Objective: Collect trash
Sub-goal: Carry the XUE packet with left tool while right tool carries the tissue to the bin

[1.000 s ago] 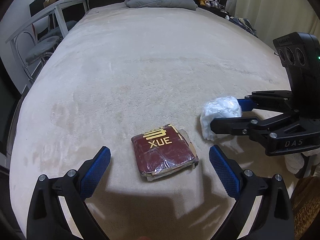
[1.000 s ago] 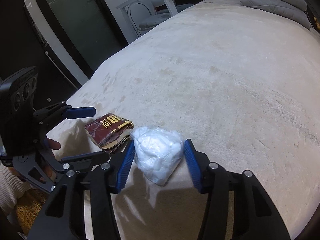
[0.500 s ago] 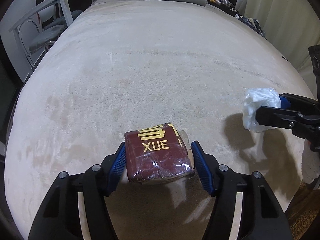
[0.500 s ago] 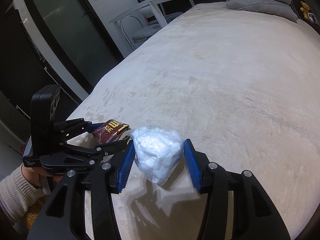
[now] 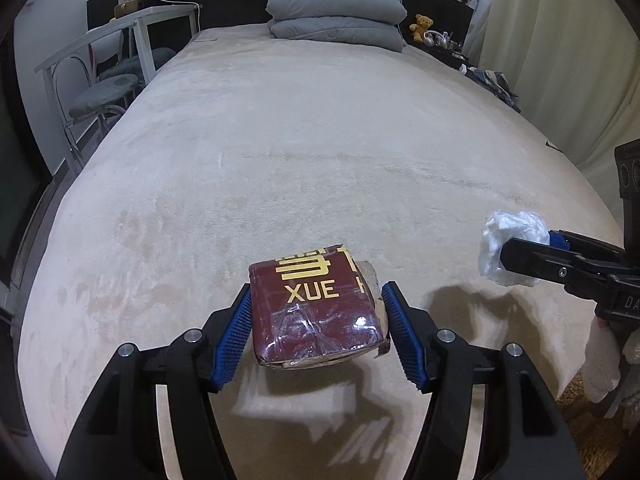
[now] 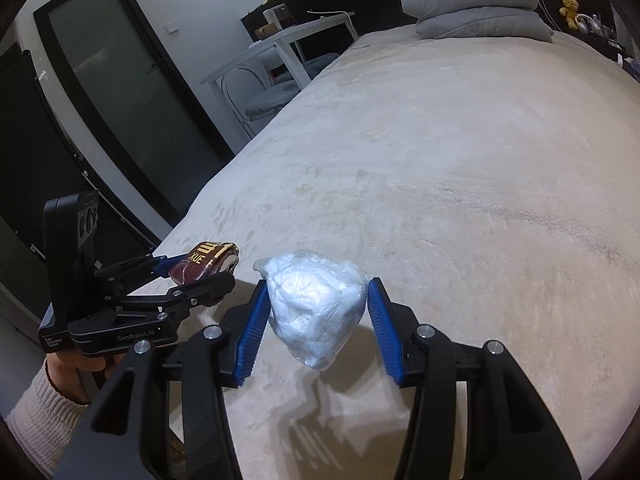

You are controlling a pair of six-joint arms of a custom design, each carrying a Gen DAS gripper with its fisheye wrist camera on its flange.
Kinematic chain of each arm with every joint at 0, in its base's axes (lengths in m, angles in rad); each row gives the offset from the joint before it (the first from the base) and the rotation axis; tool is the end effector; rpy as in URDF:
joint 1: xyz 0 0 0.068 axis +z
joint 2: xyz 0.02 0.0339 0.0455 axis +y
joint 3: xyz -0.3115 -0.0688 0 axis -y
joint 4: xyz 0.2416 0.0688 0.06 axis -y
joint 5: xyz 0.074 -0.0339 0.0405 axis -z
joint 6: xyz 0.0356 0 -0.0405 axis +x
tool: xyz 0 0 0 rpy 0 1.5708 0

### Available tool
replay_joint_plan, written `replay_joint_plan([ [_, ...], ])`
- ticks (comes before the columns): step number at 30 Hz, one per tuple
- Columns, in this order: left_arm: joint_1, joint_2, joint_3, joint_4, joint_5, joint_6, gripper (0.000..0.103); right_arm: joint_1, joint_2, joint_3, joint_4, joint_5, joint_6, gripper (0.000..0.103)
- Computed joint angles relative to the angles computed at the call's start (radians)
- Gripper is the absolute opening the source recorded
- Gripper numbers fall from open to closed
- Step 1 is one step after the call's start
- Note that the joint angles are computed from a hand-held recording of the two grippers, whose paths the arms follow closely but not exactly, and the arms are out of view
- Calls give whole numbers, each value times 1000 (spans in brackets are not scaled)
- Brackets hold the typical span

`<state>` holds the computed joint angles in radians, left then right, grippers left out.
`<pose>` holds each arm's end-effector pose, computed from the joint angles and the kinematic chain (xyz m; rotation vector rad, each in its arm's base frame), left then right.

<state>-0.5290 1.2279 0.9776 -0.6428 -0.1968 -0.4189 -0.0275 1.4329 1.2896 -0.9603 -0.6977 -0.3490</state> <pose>0.2042 -0.1113 0.3203 0.0496 2.4479 -0.1787 0.2710 0.0154 0.3565 -0.6030 2.3907 0.7683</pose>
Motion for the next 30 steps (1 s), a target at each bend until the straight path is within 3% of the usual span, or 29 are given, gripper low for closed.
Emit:
replay_joint_plan([
  [5, -133, -81, -16, -24, -90, -86, 63, -74, -69, -54, -34, -37, -26, 51],
  [13, -392, -162, -57, -68, -256, -273, 63, -244, -191, -129, -176, -120, -168, 51],
  [27, -856, -150, -59, -295, -561, -707, 63, -518, -320, -187, -452, -202, -523, 51],
  [30, -943, -128, -48, -348, -603, -804, 63, -610, -331, -194, -561, -217, -676, 51],
])
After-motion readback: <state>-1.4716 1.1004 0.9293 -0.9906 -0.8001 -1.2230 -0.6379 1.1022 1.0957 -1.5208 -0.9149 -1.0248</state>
